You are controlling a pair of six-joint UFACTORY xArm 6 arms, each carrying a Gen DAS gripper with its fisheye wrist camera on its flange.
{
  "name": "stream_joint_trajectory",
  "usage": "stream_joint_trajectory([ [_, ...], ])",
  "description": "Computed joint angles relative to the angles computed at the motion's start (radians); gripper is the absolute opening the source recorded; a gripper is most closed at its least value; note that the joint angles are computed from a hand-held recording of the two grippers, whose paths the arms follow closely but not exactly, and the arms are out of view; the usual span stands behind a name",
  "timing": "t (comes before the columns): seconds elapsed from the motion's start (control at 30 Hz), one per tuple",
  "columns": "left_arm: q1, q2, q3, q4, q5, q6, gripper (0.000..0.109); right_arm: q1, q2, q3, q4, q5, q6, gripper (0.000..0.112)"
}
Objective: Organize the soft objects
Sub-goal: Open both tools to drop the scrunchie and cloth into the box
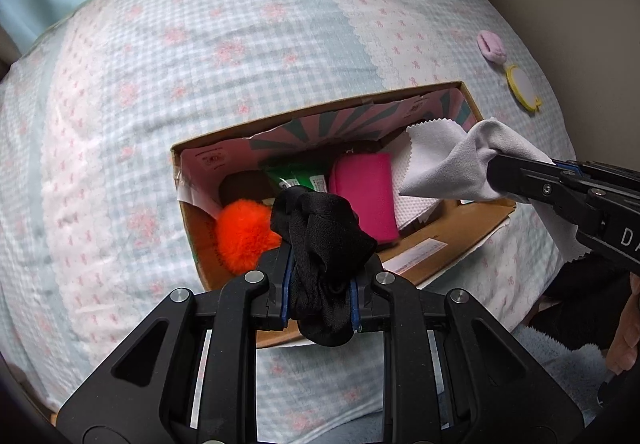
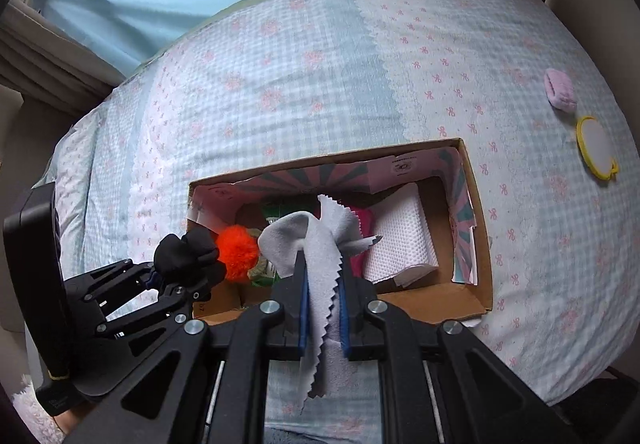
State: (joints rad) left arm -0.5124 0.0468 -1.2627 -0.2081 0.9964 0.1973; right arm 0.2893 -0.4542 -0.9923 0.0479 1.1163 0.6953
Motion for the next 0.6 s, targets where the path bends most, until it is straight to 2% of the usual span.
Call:
stream_joint_trajectory([
  [0.13, -0.003, 0.054, -0.053, 0.017, 0.058, -0.032, 0.018, -0.035, 0.060, -0.020, 0.082, -0.001, -0.030, 0.011],
  [0.2, -0.008, 0.072, -0.071, 0.022, 0.070, -0.028, 0.018, -0.042, 0.099, -0.047, 0.103, 0.025, -0.035, 0.011],
  [0.27, -0.013, 0.079, -0.080, 0.018, 0.074, -0.017, 0.019, -0.051, 0.113, -0.046, 0.132, 0.012, -0.030, 0.011],
  [0.33, -0.013, 0.085, -0.091, 0.000, 0.083, -0.011, 0.041, -0.059, 0.119, -0.041, 0.142, -0.005, -0.019, 0.011],
  [0.37, -0.015, 0.089, -0.099, 0.005, 0.089, -0.017, 0.079, -0.060, 0.117, -0.034, 0.144, -0.022, -0.017, 0.011],
  [0.4, -0.020, 0.090, -0.101, 0.030, 0.087, -0.037, 0.097, -0.059, 0.117, -0.030, 0.137, -0.034, -0.010, 0.019],
  [0.43, -0.026, 0.083, -0.094, 0.060, 0.069, -0.058, 0.103, -0.056, 0.120, -0.033, 0.118, -0.031, 0.002, 0.048],
  [0.47, -0.027, 0.069, -0.079, 0.068, 0.044, -0.059, 0.103, -0.052, 0.120, -0.032, 0.099, -0.029, 0.015, 0.072],
  [0.5, -0.024, 0.067, -0.082, 0.062, 0.045, -0.050, 0.103, -0.048, 0.112, -0.023, 0.084, -0.038, 0.026, 0.103],
  [0.6, -0.020, 0.069, -0.091, 0.075, 0.066, -0.061, 0.103, -0.038, 0.087, 0.004, 0.046, -0.061, 0.048, 0.103],
])
